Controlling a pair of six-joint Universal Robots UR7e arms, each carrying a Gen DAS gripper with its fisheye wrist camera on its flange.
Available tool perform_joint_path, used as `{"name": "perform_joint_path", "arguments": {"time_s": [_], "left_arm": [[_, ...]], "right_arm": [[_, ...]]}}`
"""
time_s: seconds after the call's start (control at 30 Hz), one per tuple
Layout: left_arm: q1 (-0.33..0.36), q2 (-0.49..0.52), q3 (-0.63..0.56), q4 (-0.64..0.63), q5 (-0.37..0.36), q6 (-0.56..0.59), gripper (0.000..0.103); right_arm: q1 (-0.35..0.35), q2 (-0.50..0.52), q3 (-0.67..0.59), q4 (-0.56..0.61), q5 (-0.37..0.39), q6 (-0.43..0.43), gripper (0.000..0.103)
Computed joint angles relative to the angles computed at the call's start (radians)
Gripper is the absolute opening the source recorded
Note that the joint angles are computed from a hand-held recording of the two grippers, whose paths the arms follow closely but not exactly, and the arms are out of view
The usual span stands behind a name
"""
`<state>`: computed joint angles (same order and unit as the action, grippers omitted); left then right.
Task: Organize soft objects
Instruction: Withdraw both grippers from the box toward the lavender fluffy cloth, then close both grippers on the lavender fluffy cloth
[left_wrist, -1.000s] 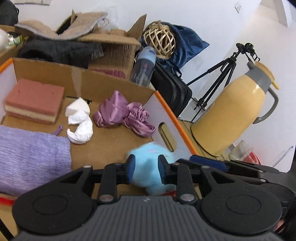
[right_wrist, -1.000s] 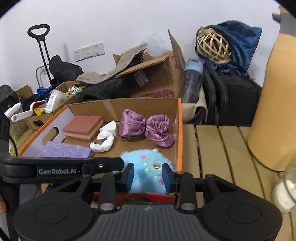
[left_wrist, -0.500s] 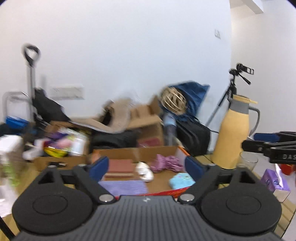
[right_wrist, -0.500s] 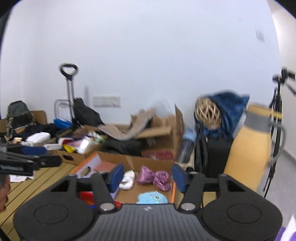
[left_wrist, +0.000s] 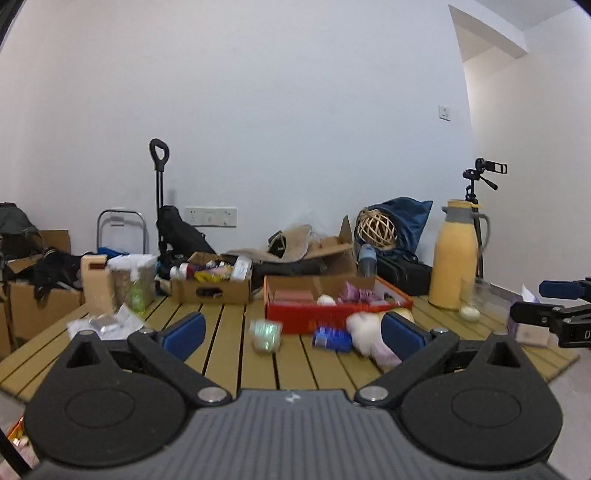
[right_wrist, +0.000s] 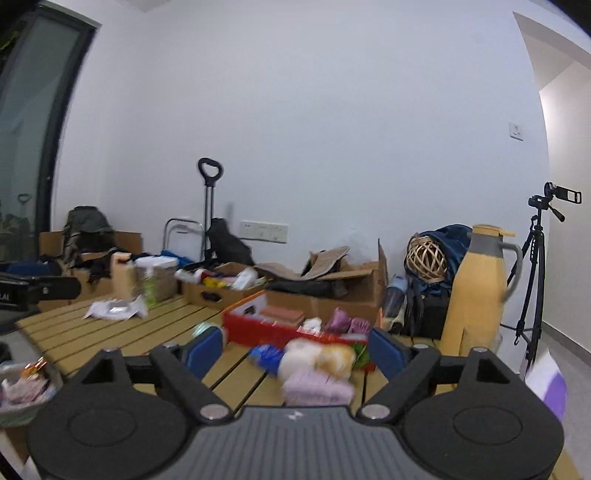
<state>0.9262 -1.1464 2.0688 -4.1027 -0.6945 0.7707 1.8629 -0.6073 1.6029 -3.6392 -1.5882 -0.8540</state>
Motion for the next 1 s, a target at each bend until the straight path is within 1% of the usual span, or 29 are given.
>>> {"name": "perform_joint_path", "arguments": {"time_s": [0.03, 0.1, 0.13, 0.17, 0.23, 0.37, 0.63, 0.73, 0.83, 0.97, 1.0], "left_arm": [[-0.007, -0.007, 0.028, -0.021, 0.012, 0.001, 0.103], [-0.022, -0.028, 0.075, -0.005, 0.040, -0.025, 0.103], [-0.022, -0.033, 0.084, -0.005, 0.041, -0.027, 0.103], [-0.027, -0.029, 0.085, -0.023, 0.044, -0.017, 0.103], [-0.029, -0.026, 0.079, -0.046, 0.038, -0.002, 0.103], [-0.021, -0.020, 0.068, -0.051, 0.025, 0.002, 0.103], [0.029, 0.009, 0.036, 0.058, 0.017, -0.069, 0.103], [0.074, 0.029, -0.013, 0.167, -0.022, -0.138, 0.103], [0.121, 0.073, -0.095, 0.293, -0.060, -0.207, 0.103], [0.185, 0.150, -0.250, 0.468, -0.146, -0.276, 0.103], [0.201, 0.173, -0.297, 0.516, -0.173, -0.291, 0.101]], "right_arm": [[-0.004, -0.016, 0.049, -0.024, 0.002, 0.026, 0.087], [-0.013, -0.044, 0.124, -0.029, 0.009, 0.046, 0.087], [-0.017, -0.051, 0.147, -0.029, 0.007, 0.034, 0.087], [-0.016, -0.052, 0.162, -0.038, -0.009, 0.018, 0.087], [-0.012, -0.046, 0.165, -0.054, -0.039, 0.009, 0.087], [-0.012, -0.041, 0.156, -0.065, -0.041, 0.028, 0.087], [-0.024, 0.000, 0.083, -0.004, -0.059, 0.053, 0.087], [-0.033, 0.029, 0.028, 0.037, -0.070, 0.064, 0.087], [-0.044, 0.074, -0.061, 0.096, -0.090, 0.086, 0.086], [-0.063, 0.141, -0.225, 0.213, -0.098, 0.134, 0.083], [-0.068, 0.159, -0.273, 0.247, -0.096, 0.148, 0.083]]}}
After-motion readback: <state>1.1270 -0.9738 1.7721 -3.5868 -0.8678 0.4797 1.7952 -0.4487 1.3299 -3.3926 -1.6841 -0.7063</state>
